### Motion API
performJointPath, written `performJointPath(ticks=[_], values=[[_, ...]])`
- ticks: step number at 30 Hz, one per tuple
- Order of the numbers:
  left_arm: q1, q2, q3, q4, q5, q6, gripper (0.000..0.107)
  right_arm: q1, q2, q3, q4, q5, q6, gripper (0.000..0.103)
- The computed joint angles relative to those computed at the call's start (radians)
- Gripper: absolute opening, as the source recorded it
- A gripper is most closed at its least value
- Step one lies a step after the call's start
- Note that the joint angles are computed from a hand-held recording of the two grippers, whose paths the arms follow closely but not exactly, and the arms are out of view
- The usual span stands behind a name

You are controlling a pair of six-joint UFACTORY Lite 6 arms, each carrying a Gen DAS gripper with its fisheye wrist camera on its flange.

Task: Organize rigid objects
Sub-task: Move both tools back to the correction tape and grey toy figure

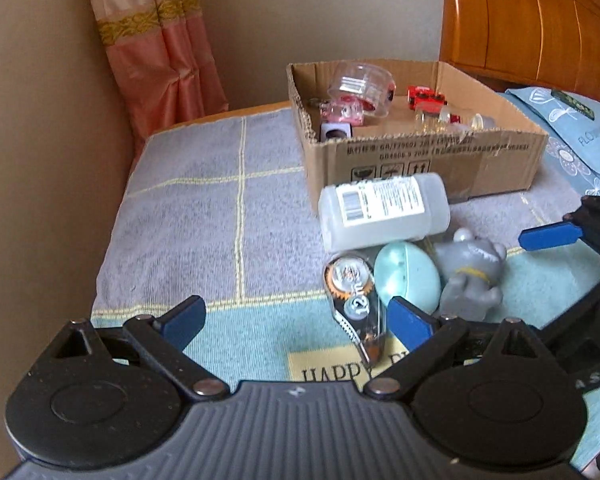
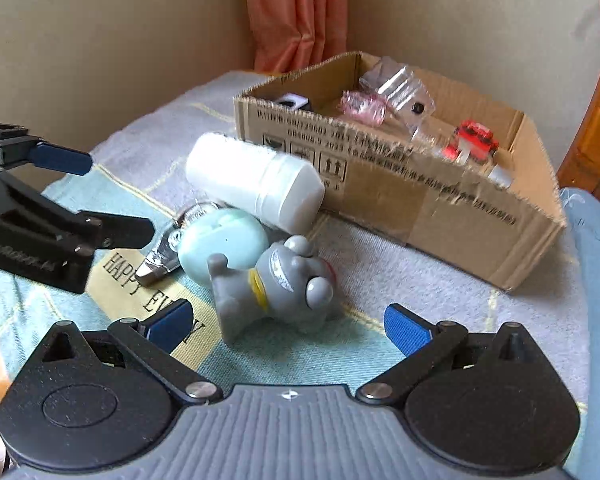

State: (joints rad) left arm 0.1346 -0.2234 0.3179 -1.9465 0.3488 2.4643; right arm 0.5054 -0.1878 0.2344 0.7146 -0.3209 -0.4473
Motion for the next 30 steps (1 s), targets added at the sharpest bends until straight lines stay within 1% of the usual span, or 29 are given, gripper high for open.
performJointPath(ticks=[5, 8, 11, 14, 16, 19, 21, 24, 26, 30], values=[[-0.016, 0.012, -0.007, -0.051, 0.001, 0.081, 0.097, -0.020, 0.108, 0.032, -0.127, -0.047, 0.142, 0.103], [-0.035, 0.035, 0.000, -0.070, -0.003, 0.101, 0.097, -0.036, 0.148, 0.036, -0.143, -0.072, 0.158, 0.103], [-0.036, 0.068, 0.014, -0.042, 0.010, 0.082, 0.097, -0.082, 0.120, 0.002, -0.255, -0.071, 0.240, 0.103], [-0.053, 0.101, 0.017, -0.115, 0.004, 0.160, 0.097, -0.126, 0.076, -0.041, -0.298, -0.070, 0.255, 0.103], [-0.054, 0.134, 0.026, -0.131, 0.007, 0.182, 0.097, -0.152, 0.047, -0.075, -0.335, -0.078, 0.263, 0.103], [-0.069, 0.190, 0.046, -0.189, 0.005, 0.232, 0.098, -0.194, 0.015, -0.133, -0.461, -0.124, 0.328, 0.103], [-0.057, 0.212, 0.050, -0.193, 0.033, 0.240, 0.098, -0.219, 0.014, -0.148, -0.532, -0.147, 0.362, 0.103], [-0.025, 0.242, 0.071, -0.162, 0.046, 0.205, 0.099, -0.230, 0.012, -0.158, -0.564, -0.161, 0.374, 0.103], [0.005, 0.258, 0.085, -0.144, 0.050, 0.192, 0.102, -0.233, 0.013, -0.155, -0.568, -0.158, 0.375, 0.103], [0.089, 0.309, 0.130, -0.085, 0.066, 0.150, 0.103, -0.231, 0.004, -0.153, -0.561, -0.140, 0.365, 0.103]])
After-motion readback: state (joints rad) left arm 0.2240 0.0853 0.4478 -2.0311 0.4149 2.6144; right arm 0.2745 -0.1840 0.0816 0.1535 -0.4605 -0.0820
